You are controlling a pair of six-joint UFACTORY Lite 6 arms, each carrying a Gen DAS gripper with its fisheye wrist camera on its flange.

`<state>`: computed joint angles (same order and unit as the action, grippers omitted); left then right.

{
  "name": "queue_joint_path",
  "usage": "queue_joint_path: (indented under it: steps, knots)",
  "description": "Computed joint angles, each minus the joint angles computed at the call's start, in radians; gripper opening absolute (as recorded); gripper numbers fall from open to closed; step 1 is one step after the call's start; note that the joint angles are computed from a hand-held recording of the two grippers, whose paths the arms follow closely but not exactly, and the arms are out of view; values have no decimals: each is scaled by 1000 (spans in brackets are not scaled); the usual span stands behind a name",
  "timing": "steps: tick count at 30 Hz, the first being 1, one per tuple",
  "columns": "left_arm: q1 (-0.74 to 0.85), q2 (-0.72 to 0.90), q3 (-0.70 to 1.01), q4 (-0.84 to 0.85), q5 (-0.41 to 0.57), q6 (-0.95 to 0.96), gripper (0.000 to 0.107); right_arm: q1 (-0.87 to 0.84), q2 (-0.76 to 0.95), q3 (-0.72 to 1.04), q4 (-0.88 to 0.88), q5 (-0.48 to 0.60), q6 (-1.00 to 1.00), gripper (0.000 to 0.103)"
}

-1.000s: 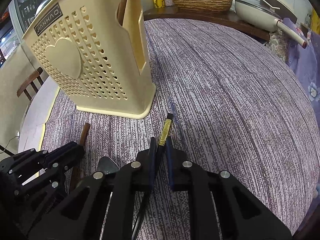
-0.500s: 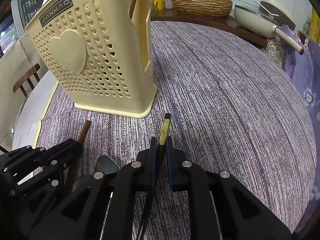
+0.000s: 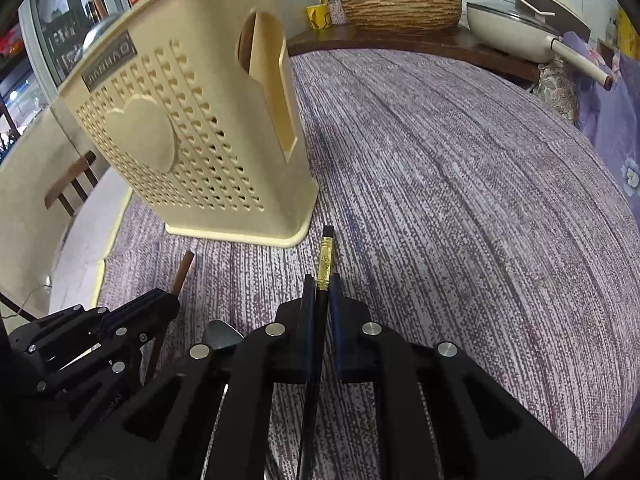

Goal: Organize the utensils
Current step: 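Lift both chopsticks and carry them above the cream holder with both tools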

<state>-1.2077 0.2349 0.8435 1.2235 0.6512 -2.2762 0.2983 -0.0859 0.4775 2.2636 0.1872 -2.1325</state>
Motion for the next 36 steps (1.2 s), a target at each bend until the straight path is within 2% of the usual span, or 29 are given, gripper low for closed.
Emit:
queue_joint_path:
  steps: [5, 10, 16, 22, 25, 30, 36]
  knots:
    - [-41, -84, -37, 23, 48, -41, 8, -135, -101, -41, -395, 148, 346, 8]
    - [-105, -185, -70, 17, 131, -58, 8, -258, -226, -74, -586, 290, 494, 8]
    - [-199, -313, -91, 0, 263, -51, 8, -478, -437, -102, -813, 539, 658, 8]
    - [-323, -391, -69, -7, 431, -28, 8, -690, -716, -117, -963, 812, 752, 8]
    - [-367, -401, -56, -4, 482, -23, 8, -789, -800, -111, -1009, 934, 762, 8]
    - [-411, -407, -31, -6, 545, -6, 8, -840, -826, -94, -1024, 998, 745, 8]
    - [-425, -402, -18, -2, 566, -4, 8, -868, -833, -77, -1025, 1046, 747, 8]
